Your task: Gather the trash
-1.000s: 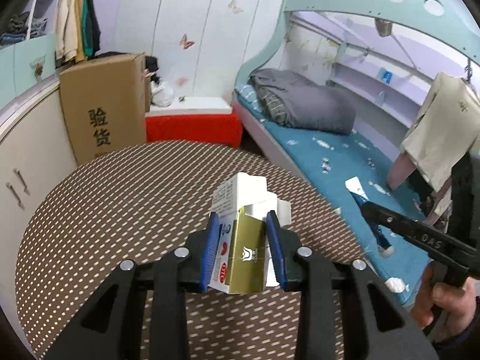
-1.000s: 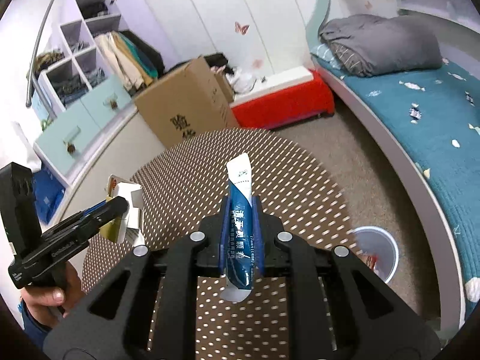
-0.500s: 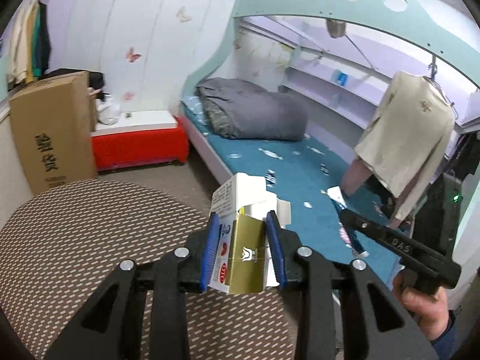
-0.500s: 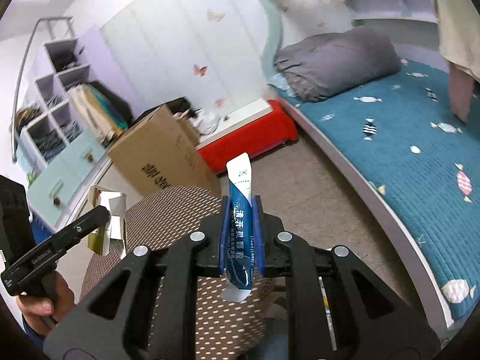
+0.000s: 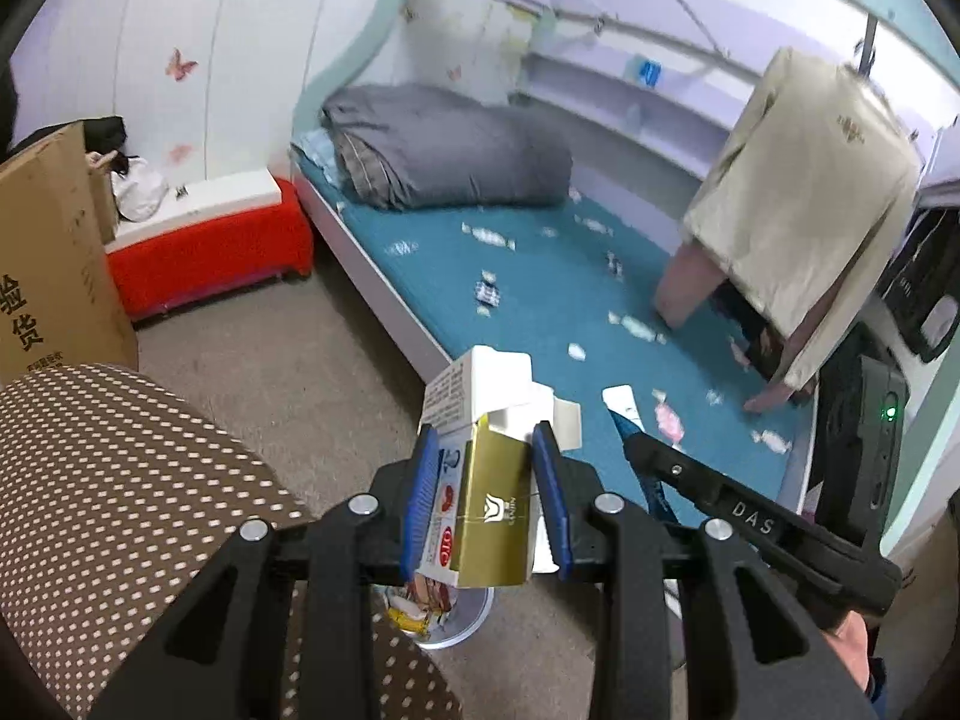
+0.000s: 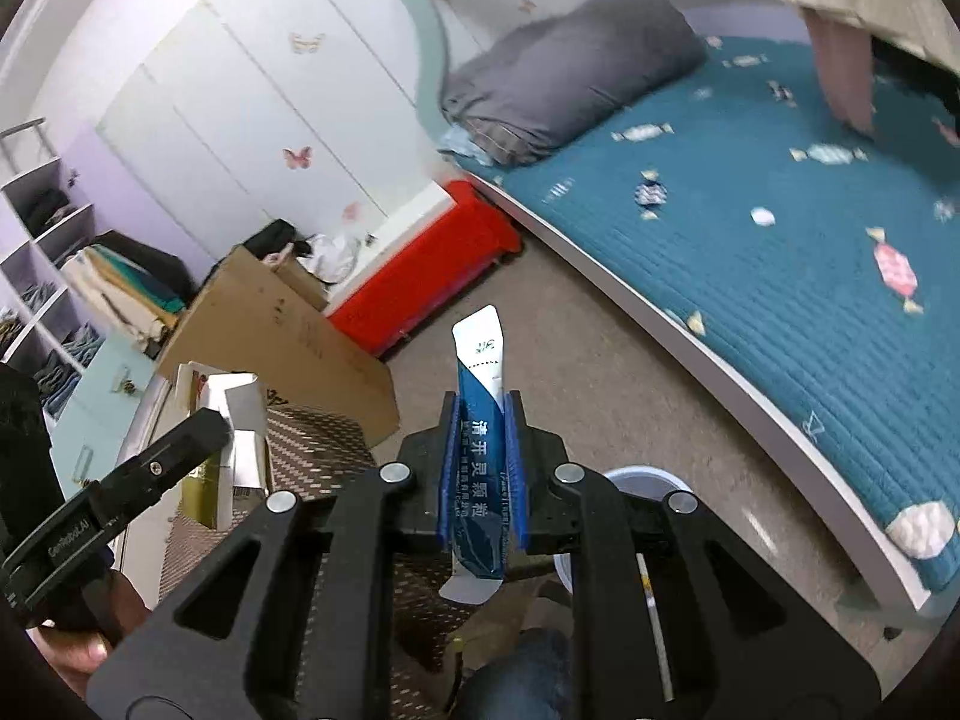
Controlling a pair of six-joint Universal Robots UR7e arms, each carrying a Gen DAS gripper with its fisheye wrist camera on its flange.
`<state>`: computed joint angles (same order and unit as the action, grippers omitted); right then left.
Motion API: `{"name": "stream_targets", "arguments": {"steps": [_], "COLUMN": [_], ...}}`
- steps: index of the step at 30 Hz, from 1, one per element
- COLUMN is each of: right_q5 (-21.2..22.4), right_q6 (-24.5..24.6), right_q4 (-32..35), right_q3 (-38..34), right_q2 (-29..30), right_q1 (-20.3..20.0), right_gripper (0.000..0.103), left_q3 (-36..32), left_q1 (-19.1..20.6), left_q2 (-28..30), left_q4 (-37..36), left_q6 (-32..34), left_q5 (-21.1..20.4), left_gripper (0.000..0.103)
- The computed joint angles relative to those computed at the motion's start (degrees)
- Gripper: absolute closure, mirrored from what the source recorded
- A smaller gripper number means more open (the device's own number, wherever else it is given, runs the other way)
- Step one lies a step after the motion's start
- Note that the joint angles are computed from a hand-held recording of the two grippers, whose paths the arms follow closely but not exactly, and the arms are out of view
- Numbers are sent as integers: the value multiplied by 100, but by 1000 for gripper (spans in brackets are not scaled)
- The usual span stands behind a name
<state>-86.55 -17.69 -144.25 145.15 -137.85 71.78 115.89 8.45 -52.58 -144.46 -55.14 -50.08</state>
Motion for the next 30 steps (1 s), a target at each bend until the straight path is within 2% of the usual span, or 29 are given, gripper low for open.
{"name": "stream_targets", "arguments": {"steps": [1,5,12,15,16,17,18,19,22,23,24,25,30], "right_q5": [92,233,225,201,219,253,272,316,576,607,619,585,283], "right_q6": [-58,-133,-184,-147,-119,-96,-63,-60,-73,-67,-51,-14,146], "right_q4": [-12,-182,-565,-667,-677,-662,-664,-660,-384,-325,-256,-245,16], "right_q3": [25,81,159,205,223,233,249,272,340,371,402,424,466], "right_q2": [53,349,1077,1394,1463,1569,1639,1655,1489,1382,1244,1171,543], "right_q1": [-225,-662,-1013,-1182,-1250,-1368,-1458,-1562,-1905,-1958,-1978,-1936,-1630], "right_gripper": [88,88,88,87,87,75,44,34,31,26,13,8,6], "left_q3": [-71,-278,-597,-704,-702,-733,-737,-727,-673,-674,-677,-664,-374], "left_q1": [64,302,691,836,871,881,856,828,761,739,691,640,255], "left_q2": [117,498,942,1038,1057,1084,1082,1075,1002,981,935,887,466], "left_q4": [16,25,320,534,545,658,765,824,893,942,1090,1208,1310], "left_q6": [52,225,481,588,666,687,628,576,482,443,341,254,-31], "left_q5": [-26,-158,-581,-781,-871,-857,-768,-663,-535,-504,-405,-329,-27], "left_gripper": [72,72,71,67,60,53,32,17,15,15,15,15,13]}}
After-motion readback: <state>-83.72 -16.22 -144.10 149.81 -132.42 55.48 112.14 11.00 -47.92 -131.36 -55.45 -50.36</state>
